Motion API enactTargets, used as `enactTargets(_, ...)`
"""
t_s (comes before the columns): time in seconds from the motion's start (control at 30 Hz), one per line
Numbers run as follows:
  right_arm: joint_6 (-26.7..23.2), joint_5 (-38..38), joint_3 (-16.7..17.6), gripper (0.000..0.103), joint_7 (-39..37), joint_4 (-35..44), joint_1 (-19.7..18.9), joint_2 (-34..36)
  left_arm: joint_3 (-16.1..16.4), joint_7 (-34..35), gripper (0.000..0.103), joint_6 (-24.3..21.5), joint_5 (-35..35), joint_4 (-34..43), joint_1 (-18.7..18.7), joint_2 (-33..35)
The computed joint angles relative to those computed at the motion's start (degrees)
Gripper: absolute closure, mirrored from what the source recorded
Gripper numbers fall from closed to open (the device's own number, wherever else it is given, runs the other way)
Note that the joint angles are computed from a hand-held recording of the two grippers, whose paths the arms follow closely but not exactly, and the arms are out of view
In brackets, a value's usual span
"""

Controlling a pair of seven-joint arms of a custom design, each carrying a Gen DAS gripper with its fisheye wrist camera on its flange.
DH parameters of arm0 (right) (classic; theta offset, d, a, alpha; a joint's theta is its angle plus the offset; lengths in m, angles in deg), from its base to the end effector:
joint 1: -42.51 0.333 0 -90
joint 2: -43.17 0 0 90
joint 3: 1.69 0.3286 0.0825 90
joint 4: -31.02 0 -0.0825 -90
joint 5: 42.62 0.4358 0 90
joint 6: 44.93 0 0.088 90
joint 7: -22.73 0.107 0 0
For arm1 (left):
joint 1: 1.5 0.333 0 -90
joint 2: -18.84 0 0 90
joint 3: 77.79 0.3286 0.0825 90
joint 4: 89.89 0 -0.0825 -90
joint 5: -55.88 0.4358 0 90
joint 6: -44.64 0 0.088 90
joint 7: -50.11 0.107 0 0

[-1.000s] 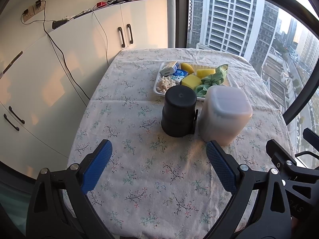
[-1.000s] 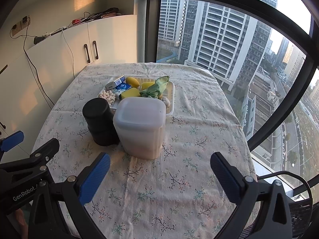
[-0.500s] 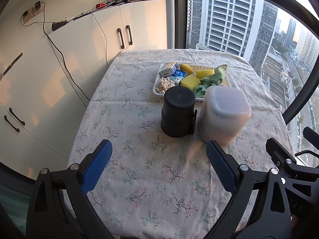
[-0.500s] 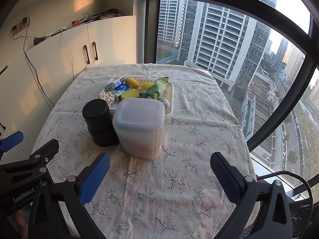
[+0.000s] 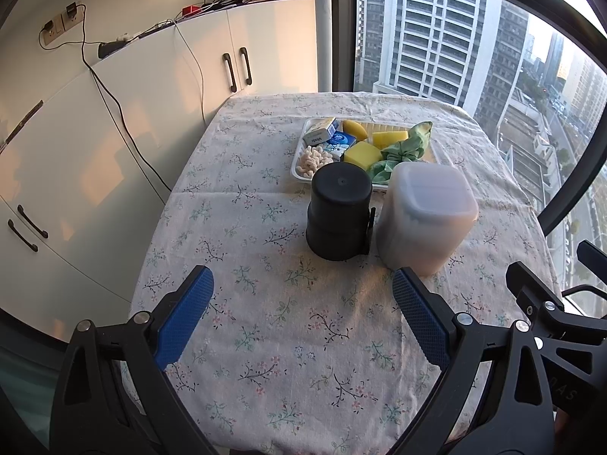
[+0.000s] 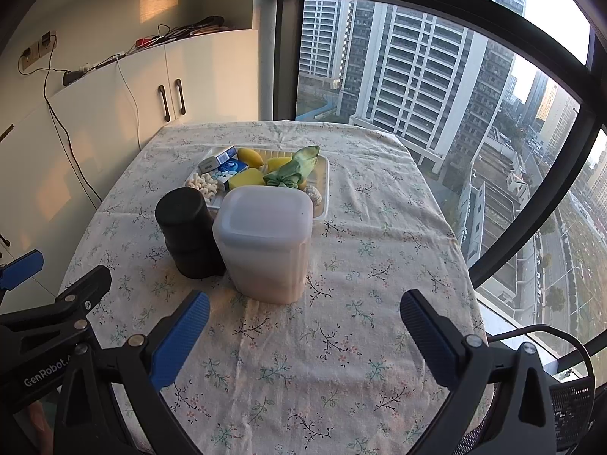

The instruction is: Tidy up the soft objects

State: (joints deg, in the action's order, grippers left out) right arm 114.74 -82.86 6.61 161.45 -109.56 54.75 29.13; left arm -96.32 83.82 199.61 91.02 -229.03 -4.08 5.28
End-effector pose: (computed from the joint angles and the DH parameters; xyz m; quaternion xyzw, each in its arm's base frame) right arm 0.4817 0.2129 0.4261 -0.6994 0.6269 -0.2659 0.2169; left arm 0.4888 -0.2124 0.4221 -0.7043 0.6334 -0.2003 0.2503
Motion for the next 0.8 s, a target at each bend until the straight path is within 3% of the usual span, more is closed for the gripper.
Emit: enactTargets(0.8,0.0,0.1,0.0,0.0,0.0,-0.1,0.0,-0.1,-0.1,-0.5,0.007,-0.2,0.4,0.0,0.0,0.0)
